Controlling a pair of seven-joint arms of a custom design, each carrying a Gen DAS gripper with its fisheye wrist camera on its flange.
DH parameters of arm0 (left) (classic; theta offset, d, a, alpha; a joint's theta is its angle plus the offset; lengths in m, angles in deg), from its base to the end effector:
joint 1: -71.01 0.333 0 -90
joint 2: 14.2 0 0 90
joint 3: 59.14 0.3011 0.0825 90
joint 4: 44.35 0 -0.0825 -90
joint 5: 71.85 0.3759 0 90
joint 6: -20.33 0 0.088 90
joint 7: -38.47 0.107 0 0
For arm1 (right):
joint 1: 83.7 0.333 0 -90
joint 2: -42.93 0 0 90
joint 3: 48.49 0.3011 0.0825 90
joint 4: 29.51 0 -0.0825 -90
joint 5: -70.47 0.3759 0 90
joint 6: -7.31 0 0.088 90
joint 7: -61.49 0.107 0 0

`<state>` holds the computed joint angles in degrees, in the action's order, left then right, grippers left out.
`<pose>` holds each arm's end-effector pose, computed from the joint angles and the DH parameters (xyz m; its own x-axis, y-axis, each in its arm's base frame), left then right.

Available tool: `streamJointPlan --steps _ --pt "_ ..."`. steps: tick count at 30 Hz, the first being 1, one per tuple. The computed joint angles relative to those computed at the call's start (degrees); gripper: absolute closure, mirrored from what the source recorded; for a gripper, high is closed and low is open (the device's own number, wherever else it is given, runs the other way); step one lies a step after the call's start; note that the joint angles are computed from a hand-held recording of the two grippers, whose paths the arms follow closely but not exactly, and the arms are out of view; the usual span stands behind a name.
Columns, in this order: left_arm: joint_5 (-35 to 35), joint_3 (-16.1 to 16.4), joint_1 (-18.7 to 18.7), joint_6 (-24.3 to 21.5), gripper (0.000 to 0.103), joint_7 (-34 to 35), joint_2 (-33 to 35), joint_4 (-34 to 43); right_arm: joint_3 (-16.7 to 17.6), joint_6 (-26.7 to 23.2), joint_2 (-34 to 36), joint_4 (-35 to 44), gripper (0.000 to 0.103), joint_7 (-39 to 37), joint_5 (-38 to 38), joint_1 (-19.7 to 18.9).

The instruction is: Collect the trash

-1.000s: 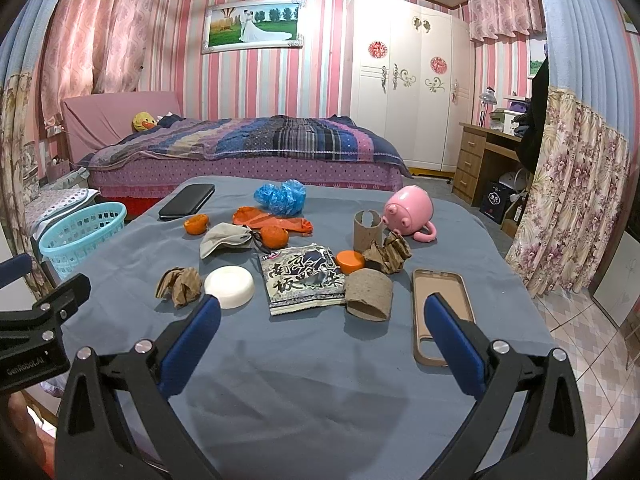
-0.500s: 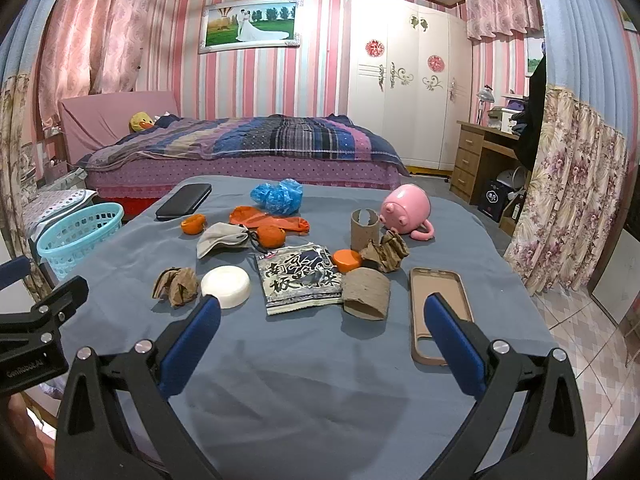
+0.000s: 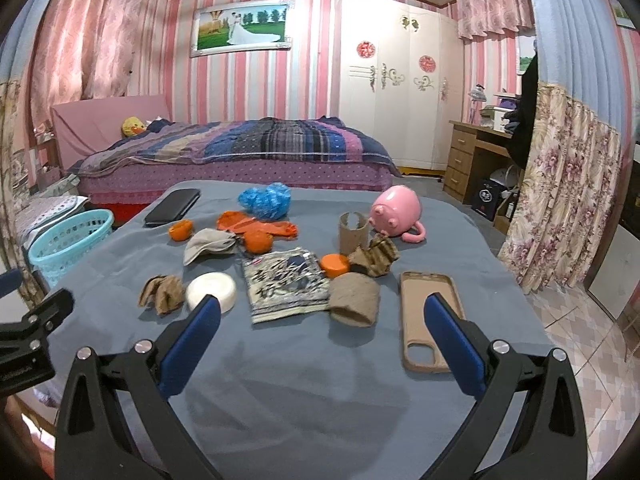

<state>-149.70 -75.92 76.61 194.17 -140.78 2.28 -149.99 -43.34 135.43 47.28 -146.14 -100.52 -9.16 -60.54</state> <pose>0.6366 -0.0351 0.4213 -0.3824 -0.9225 -0.0536 -0.4707 0.2444 -0.8478 0.5276 0.2499 0.4299 -0.5030 -0.8638 0.0303 -0.3978 0.2002 -0.8954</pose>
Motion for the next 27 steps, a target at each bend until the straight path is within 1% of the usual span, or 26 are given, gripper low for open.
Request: streamJointPlan --steps 2,3,5,7,8,9,10,11,12,13,15,17,18,19,21,22,23,24,25,27 --pt "0.93 0.09 -0.25 0.32 0.005 -0.50 0.98 0.74 -0.21 -1.38 -0.16 0.20 0.004 -0.12 -0.08 -0.15" --pt "2.78 0.34 -0.74 0.78 0.005 -2.17 1.77 1.28 -0.31 -1.47 -0.08 0.40 0.004 -0.40 0.01 -0.31" --pt "7.33 0.54 -0.88 -0.52 0.005 -6.96 3.21 2.38 -0.83 -1.14 -0.04 0.79 0.004 -1.33 0.21 -1.00" --pt "15.11 2.21 -2.39 -2.53 0.005 -14.82 5.26 4.18 -1.31 -0.26 0.17 1.32 0.004 -2.44 0.82 -1.79" --pt "17.74 2.63 -2.71 -3.46 0.005 -17.40 5.74 4.70 -1.59 0.17 0.36 1.66 0.004 -3.35 1.18 -2.23" --pt "19.22 2.26 -2.45 -4.92 0.005 -18.75 6.66 5.84 -1.77 0.28 0.50 1.88 0.004 -3.74 1.23 -2.48" --pt "19.90 1.49 -2.04 -4.91 0.005 -19.02 7.50 6.67 -2.07 0.06 0.79 2.26 0.004 -3.94 1.22 -2.83" --pt "21.65 1.33 -2.43 -4.28 0.005 -20.20 8.74 7.78 -2.33 0.31 0.77 2.19 0.004 -3.84 1.23 -3.16" --pt "24.78 2.24 -3.69 -3.90 0.005 -22.99 10.24 9.15 -2.67 1.19 0.92 2.36 0.004 -3.94 1.50 -3.68" --pt "27.73 3.34 -4.77 -4.46 0.005 -26.12 11.50 10.48 -3.16 2.56 1.42 2.66 0.004 -4.03 1.78 -4.39" --pt "32.27 4.59 -5.76 -7.61 0.005 -31.56 14.44 14.12 -3.68 3.48 2.46 3.13 0.004 -4.26 1.84 -5.00" --pt "36.30 5.52 -6.57 -9.62 0.005 -36.12 17.35 17.68 -3.96 3.57 4.13 4.28 0.004 -7.04 4.43 -5.29" --pt "38.68 6.33 -7.27 -11.18 0.008 -38.77 19.02 19.87 -4.05 3.50 5.07 5.13 0.004 -9.51 6.90 -5.40" --pt "40.32 6.42 -7.31 -12.72 0.011 -40.39 20.24 21.55 -4.31 3.53 5.42 5.29 0.004 -9.91 7.26 -5.21" --pt "43.14 5.84 -6.77 -16.45 0.029 -42.52 22.38 24.81 -4.76 3.41 6.08 5.65 0.004 -10.00 6.48 -4.60" --pt "44.15 5.14 -6.20 -18.05 0.035 -43.02 23.30 26.22 -4.88 3.06 6.54 6.15 0.004 -10.37 6.60 -4.33" --pt "44.83 4.04 -5.27 -20.11 0.047 -43.09 24.13 27.59 -5.02 3.29 6.62 6.15 0.004 -10.56 6.68 -4.15" --pt "44.93 2.36 -3.84 -22.38 0.055 -42.54 24.78 28.67 -5.22 4.40 6.80 6.19 0.004 -10.80 6.71 -4.21" --pt "45.27 1.26 -2.99 -22.57 0.055 -42.39 24.79 28.56 -5.38 6.25 7.06 6.26 0.004 -11.06 6.68 -4.36" --pt "46.73 0.01 -2.10 -19.95 0.057 -42.13 23.67 26.42 -5.62 8.63 7.97 7.01 0.004 -11.92 6.98 -4.34"
